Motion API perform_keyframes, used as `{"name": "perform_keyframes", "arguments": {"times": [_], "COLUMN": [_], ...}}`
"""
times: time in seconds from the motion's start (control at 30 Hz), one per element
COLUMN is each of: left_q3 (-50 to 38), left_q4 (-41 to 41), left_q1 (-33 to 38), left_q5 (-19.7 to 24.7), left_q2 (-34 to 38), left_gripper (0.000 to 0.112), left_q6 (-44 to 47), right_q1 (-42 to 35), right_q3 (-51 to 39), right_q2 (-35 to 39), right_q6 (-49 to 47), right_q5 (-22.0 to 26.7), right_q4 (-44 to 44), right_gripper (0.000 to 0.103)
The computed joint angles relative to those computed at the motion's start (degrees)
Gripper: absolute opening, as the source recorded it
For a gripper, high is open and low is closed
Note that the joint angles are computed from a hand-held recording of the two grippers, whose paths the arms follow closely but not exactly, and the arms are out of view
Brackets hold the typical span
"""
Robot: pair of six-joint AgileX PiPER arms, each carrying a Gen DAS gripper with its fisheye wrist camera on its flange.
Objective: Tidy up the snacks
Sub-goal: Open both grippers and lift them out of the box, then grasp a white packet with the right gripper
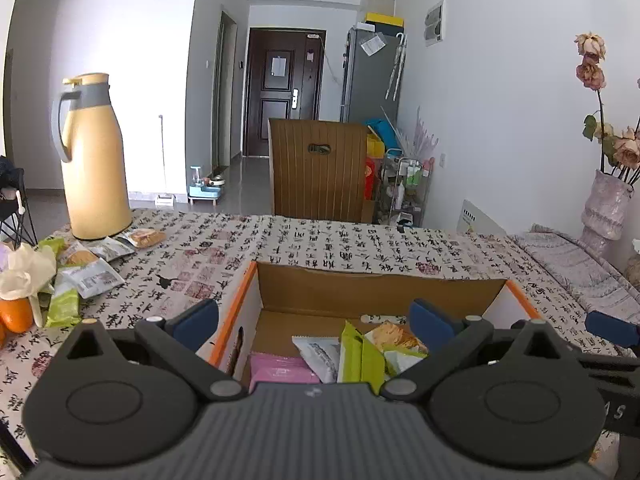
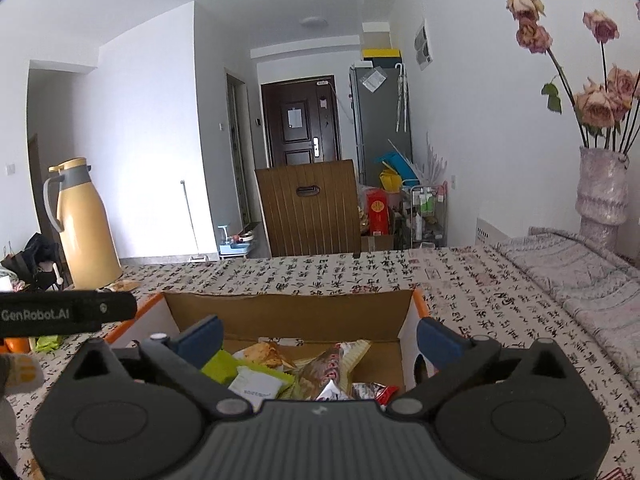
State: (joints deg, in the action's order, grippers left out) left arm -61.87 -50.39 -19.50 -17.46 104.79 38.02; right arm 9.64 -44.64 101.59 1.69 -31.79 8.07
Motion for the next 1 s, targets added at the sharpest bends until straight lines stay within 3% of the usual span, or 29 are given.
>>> {"name": "perform_keyframes", "arguments": {"times": [0.43, 1.0], "left_q3": [8.5, 24.9], "left_q4": [2.3, 20.4], "left_q1": [-0.9, 2.6], "left_q5": [-1.3, -3.5], "left_q2": [-7.7, -13.5], "left_gripper": [0.103, 0.103], "left_q6": [-2.8, -19.8], "right_q1": [1.0, -3.3], "right_q3": [8.6, 22.2], "right_q2": [-8.4, -13.1], "right_q6": [-3.0, 0.9], "right_q5": [0.1, -1.2], "right_q4": [2.4, -3.9], "right_gripper": [0.103, 0.103]}}
